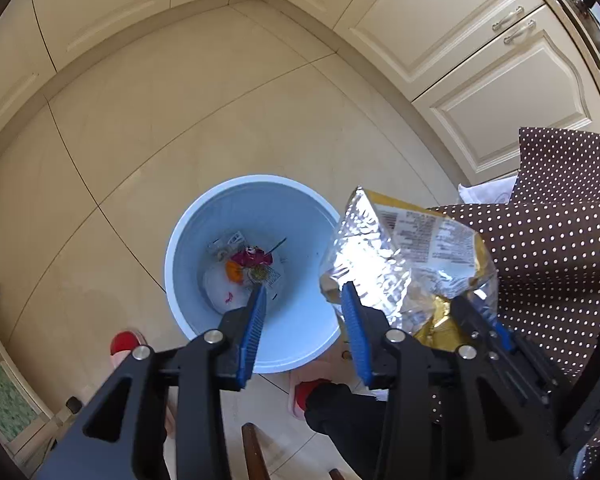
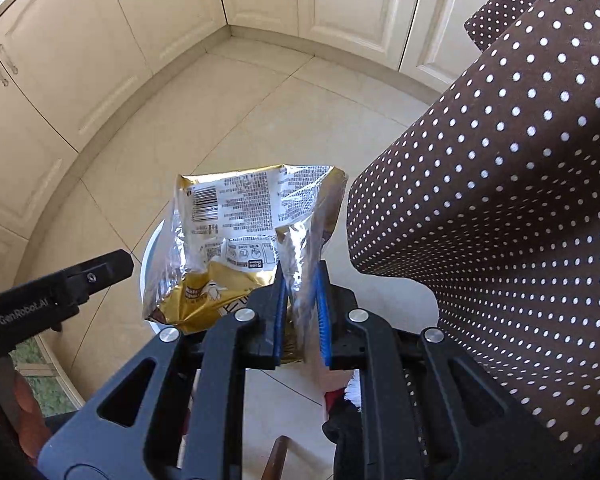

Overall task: Collect trash
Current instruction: 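Carry the chip bag and flower over the bin and open both tools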

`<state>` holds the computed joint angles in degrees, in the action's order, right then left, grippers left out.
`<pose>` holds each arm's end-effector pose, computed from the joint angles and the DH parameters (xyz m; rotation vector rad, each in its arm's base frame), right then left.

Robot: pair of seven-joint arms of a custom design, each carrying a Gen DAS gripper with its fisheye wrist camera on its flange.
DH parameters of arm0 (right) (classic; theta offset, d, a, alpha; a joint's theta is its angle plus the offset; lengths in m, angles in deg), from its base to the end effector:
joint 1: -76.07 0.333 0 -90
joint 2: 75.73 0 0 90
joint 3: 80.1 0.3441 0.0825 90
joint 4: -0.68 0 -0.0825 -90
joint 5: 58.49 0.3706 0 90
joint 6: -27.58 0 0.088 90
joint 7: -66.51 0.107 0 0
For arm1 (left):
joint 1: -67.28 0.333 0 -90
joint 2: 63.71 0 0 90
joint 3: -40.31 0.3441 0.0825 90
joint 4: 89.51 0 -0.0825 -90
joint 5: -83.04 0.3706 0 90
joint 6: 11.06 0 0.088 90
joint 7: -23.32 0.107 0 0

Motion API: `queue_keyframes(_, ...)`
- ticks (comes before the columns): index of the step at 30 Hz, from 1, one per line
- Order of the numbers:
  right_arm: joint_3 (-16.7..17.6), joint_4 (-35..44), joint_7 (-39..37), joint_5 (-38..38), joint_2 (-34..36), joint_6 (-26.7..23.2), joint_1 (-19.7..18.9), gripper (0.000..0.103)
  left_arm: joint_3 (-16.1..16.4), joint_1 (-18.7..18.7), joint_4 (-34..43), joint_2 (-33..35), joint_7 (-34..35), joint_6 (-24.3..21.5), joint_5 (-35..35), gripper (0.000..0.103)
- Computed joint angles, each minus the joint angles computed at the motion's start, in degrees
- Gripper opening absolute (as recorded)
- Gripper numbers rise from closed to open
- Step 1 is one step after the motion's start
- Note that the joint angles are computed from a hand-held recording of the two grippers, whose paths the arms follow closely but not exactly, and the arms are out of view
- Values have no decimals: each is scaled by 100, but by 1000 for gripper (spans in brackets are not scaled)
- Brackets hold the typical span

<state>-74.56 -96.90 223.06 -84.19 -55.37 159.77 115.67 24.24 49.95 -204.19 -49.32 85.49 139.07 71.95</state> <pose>0.4882 0.4670 0.4465 -1.8599 2.1024 -0.4019 0.5298 -0.3312 0.4131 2.1871 -2.0305 0.6172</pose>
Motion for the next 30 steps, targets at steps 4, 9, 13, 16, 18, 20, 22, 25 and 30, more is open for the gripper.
queue_keyframes(4,12,53,-45,60,132,59,-2,14,12,5,27,9,-17,-101,12,42)
queue_keyframes(9,-7,155,-123,179,325,179,15,14,0,61,16,-20,78,-187,-81,48)
queue_keyframes(13,-35,232,-143,319,452,367,21,16,-43,117,-46,-59,239,-121,-295,50)
queue_keyframes(16,-66,309,-159,422,560,504,20,21,-30,115,-38,-79,255,-142,-330,51)
queue_keyframes(18,-83,381,-190,489,632,558,27,31,-30,123,-39,-97,272,-145,-380,51)
queue_keyframes(20,-120,482,-198,520,709,568,51,52,-20,117,-43,-120,251,-133,-395,51)
queue_keyframes(22,-166,547,-181,478,762,571,108,52,-25,116,-61,-151,247,-86,-439,51)
queue_keyframes(25,-185,608,-204,503,794,547,135,52,-18,115,-84,-200,271,-56,-448,51)
queue_keyframes(30,-270,507,-37,258,558,399,269,52,58,4,-192,-405,-4,71,-158,51)
